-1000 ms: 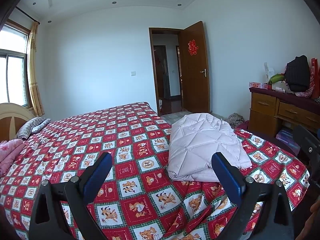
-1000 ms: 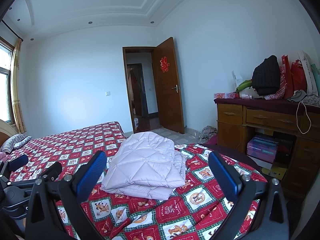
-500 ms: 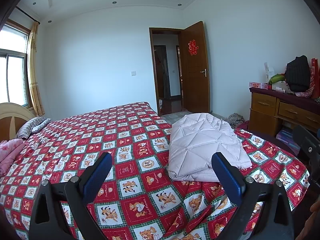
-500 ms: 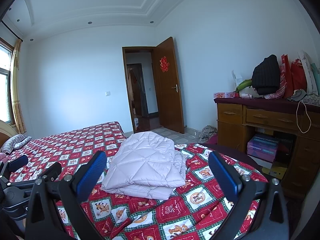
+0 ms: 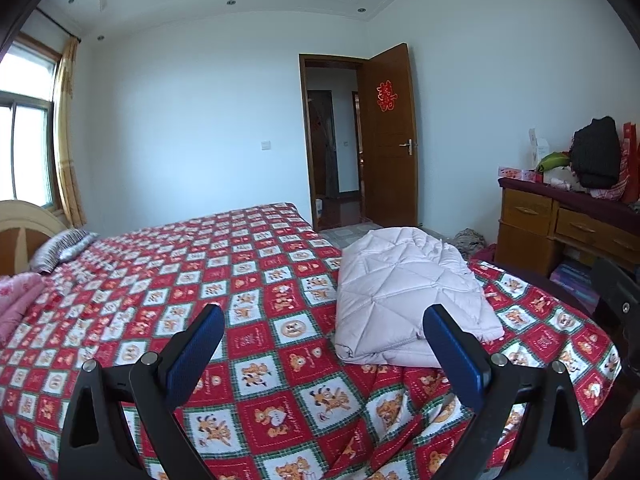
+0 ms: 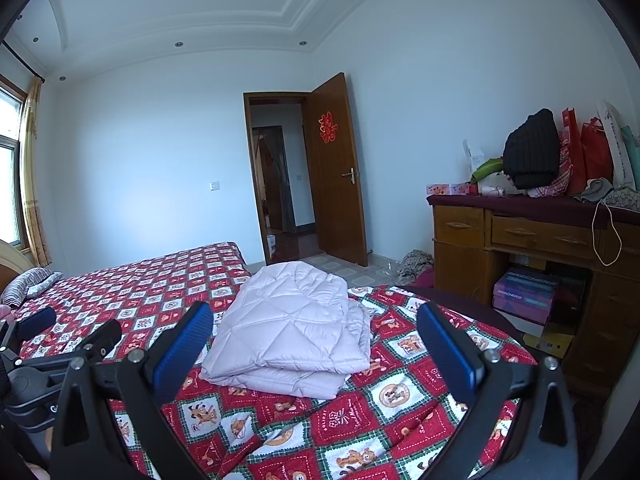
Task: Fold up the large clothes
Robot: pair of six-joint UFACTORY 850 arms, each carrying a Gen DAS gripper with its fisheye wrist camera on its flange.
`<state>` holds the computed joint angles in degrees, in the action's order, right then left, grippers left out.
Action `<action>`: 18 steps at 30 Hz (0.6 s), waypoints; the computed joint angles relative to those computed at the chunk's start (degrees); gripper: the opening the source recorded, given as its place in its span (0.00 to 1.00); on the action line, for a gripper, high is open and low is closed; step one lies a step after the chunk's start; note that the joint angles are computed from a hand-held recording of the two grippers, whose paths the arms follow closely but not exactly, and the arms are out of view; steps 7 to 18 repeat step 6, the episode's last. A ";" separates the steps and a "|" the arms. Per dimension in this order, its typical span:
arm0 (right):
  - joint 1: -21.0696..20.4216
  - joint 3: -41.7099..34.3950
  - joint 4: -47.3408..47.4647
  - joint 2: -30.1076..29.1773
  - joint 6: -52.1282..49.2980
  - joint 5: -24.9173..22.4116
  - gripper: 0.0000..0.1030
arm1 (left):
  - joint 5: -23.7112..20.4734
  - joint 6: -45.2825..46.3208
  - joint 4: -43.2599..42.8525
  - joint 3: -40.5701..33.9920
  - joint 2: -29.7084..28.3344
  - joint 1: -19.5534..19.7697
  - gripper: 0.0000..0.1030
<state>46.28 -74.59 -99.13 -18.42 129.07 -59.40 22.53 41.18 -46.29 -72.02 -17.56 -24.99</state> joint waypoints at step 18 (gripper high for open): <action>-0.43 -0.34 0.72 -0.38 -0.45 1.31 1.00 | -0.80 2.22 -1.99 -0.83 -0.61 0.34 0.97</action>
